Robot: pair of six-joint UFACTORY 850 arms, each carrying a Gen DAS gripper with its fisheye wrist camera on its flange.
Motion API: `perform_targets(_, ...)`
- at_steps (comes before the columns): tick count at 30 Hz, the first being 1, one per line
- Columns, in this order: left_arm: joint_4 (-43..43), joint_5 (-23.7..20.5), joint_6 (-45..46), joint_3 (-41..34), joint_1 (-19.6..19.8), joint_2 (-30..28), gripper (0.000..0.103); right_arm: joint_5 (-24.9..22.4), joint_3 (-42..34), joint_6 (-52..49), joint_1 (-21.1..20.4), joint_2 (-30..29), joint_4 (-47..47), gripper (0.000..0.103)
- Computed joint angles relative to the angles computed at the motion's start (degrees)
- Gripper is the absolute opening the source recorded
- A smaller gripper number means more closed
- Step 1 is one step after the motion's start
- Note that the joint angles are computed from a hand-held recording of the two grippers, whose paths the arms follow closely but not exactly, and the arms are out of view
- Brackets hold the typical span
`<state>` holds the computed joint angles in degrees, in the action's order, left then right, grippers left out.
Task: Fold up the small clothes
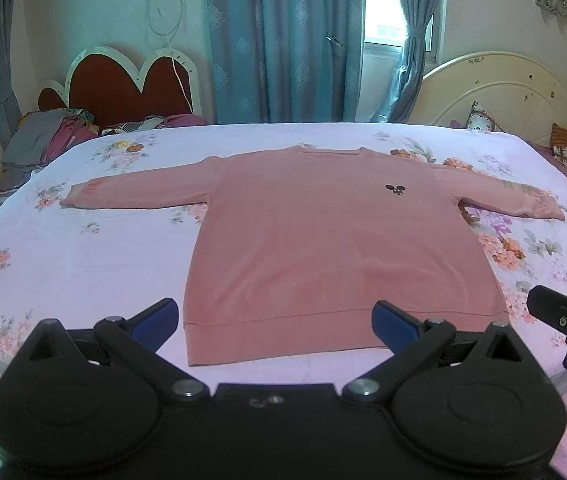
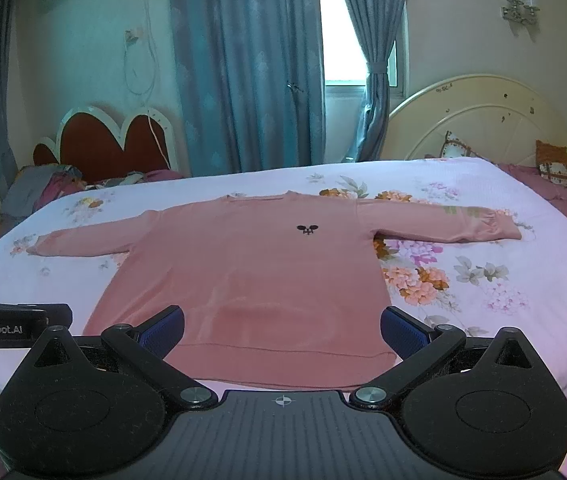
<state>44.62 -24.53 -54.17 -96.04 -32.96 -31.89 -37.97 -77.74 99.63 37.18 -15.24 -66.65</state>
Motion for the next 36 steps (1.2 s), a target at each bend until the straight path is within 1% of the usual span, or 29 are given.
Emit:
perform_targets(10, -0.07, -0.48, 0.0, 0.29, -0.24, 0.5, 0.103, -0.79, 0.17, 0.99, -0.1, 0.1, -0.38, 0.103)
perform_targets(21, -1.8, -1.17, 1.42, 0.09, -0.3, 0.7, 0.103, -0.13, 0.18, 0.85, -0.33, 0.16, -0.39, 0.103)
perform_targets(36, -1.68, -1.39, 1.3, -0.02, -0.17, 0.45, 0.103, 0.13, 0.32, 1.29, -0.36, -0.04, -0.79, 0.103)
